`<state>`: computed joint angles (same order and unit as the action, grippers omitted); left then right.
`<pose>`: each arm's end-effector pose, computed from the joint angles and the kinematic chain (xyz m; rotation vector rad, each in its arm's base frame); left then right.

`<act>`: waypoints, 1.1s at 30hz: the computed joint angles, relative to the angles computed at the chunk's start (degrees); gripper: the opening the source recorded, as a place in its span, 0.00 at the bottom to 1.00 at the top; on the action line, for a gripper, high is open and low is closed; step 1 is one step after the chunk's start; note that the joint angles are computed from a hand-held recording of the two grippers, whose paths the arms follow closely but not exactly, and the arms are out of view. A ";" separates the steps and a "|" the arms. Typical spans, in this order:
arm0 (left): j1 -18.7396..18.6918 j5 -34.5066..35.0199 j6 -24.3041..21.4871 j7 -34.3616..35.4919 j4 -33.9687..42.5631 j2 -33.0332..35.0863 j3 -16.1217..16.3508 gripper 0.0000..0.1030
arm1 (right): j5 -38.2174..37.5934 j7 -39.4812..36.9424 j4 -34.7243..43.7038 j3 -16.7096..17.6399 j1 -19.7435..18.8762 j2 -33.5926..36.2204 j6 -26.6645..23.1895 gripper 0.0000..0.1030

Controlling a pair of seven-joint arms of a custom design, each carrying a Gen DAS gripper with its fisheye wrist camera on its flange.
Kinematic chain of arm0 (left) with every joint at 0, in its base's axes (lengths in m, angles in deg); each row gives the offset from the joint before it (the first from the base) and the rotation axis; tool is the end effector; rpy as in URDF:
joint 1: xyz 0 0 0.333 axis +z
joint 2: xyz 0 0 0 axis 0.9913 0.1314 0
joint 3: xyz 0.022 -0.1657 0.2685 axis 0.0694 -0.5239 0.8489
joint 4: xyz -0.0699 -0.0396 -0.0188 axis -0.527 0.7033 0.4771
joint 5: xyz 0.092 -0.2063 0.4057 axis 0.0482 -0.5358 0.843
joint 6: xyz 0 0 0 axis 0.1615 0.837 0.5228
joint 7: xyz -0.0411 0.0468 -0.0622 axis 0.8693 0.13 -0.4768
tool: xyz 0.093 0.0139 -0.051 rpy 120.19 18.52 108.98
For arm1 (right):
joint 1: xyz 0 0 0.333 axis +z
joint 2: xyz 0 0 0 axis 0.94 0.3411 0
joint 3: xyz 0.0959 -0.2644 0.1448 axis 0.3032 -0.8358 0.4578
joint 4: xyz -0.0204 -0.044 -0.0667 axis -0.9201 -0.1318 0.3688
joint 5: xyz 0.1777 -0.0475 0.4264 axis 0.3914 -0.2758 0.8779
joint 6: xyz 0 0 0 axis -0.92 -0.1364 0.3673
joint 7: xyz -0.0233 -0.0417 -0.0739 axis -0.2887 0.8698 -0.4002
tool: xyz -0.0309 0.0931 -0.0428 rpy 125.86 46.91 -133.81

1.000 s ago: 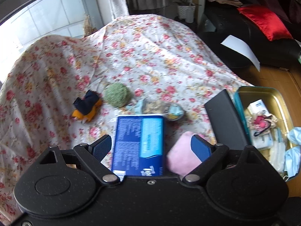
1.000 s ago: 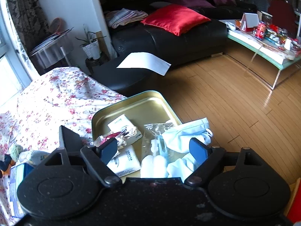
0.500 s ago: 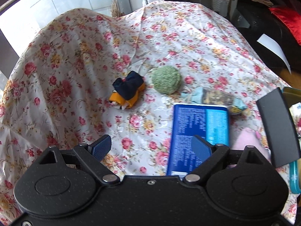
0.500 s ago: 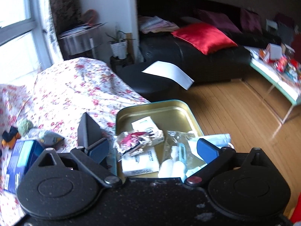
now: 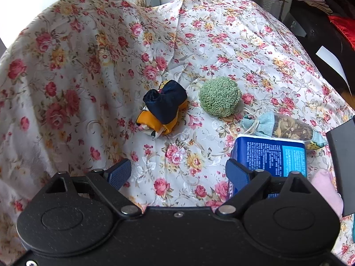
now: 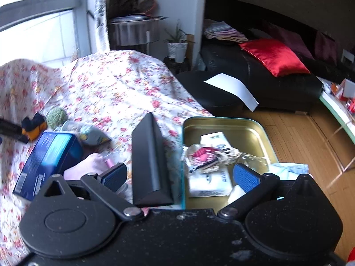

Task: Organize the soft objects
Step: 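Withdraw both tools from the tray back toward the remaining items, then grasp the green knitted ball with the right tool while the left tool approaches the navy-yellow plush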

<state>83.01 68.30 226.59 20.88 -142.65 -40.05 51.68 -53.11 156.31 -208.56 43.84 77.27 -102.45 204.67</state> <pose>0.5191 -0.1352 0.3228 -1.9128 1.9065 -0.4286 0.3510 0.1849 0.3385 -1.6546 1.9023 -0.9008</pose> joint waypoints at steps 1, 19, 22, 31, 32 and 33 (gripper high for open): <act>0.04 0.01 0.67 0.41 0.21 0.51 0.16 0.87 | 0.00 0.17 0.46 0.61 0.16 0.62 -0.24 0.99; -0.82 -4.16 7.55 10.54 3.38 7.28 4.67 0.87 | 9.23 -14.27 4.51 -4.97 5.91 10.79 6.15 0.95; -0.71 -1.85 8.69 9.41 4.23 8.03 5.55 0.87 | 10.62 -16.14 5.45 -4.31 6.02 12.32 6.26 0.94; -0.97 19.93 11.11 -7.64 8.26 10.62 9.70 0.87 | 5.36 -12.73 7.15 0.61 1.62 14.02 9.61 0.94; -1.12 21.88 11.20 -9.60 8.75 11.01 10.13 0.87 | 4.33 -11.56 7.49 1.35 0.83 14.30 9.85 0.94; -1.22 21.57 10.81 -9.51 9.16 11.42 10.18 0.87 | 3.51 -10.51 7.77 1.78 0.35 14.51 10.06 0.94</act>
<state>81.79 89.86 237.40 11.37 -133.49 -28.63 61.86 -49.60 145.80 -200.79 45.62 77.62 -87.94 214.73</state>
